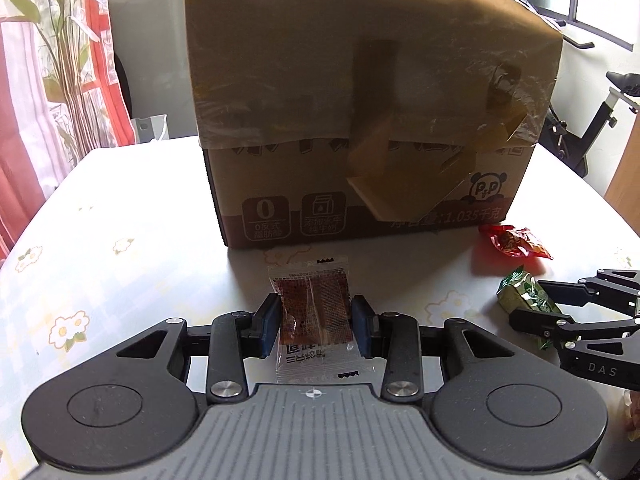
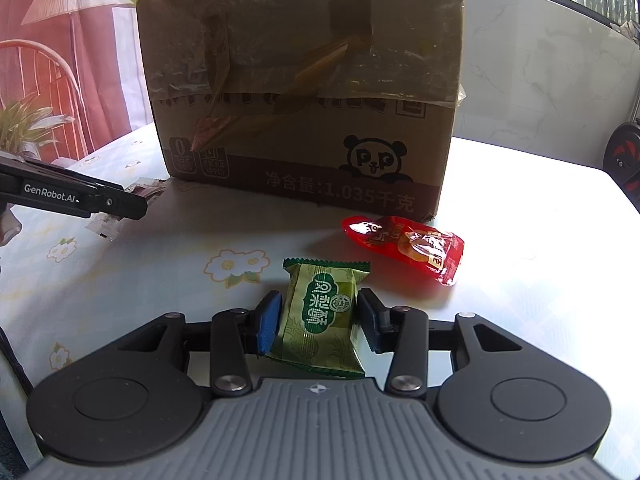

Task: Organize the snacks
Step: 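Carry the sachet and green packet into the box and open both tools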

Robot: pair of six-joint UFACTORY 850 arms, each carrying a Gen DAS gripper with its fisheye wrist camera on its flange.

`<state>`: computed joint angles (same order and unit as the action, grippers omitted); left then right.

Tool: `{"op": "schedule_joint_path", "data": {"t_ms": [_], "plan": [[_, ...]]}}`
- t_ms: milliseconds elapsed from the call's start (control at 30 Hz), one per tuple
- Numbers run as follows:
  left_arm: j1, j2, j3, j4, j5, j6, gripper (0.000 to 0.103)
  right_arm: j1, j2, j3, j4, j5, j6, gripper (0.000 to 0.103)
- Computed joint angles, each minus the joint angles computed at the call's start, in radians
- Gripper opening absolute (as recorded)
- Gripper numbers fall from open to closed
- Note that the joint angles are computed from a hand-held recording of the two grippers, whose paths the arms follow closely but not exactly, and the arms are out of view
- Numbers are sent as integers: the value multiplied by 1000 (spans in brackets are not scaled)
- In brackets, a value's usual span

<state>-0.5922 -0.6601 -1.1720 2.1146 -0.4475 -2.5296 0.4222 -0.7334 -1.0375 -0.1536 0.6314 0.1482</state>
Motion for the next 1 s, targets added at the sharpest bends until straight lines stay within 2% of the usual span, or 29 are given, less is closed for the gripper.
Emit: {"op": "schedule_joint_path", "data": {"t_ms": [100, 233, 533, 633, 733, 800, 900, 1000], "plan": [[-8, 19, 15, 38, -29, -29, 40, -13, 5, 4, -54, 2, 75, 42], [-13, 56, 45, 83, -69, -75, 40, -29, 35, 33, -93, 51, 133, 42], [-23, 168, 88, 187, -234, -84, 40, -60, 155, 74, -146, 179, 147, 42], [-16, 190, 66, 222, -253, -67, 40, -72, 193, 49, -157, 213, 137, 42], [1, 172, -9, 254, -228, -65, 40, -80, 204, -10, -178, 205, 148, 42], [23, 135, -85, 286, -168, -87, 40, -81, 194, -71, -193, 172, 157, 42], [48, 71, -202, 289, -85, -81, 40, -75, 153, -187, -202, 77, 137, 42], [65, -17, -343, 191, 0, 18, 40, -65, 82, -327, -189, -51, 124, 42]]}}
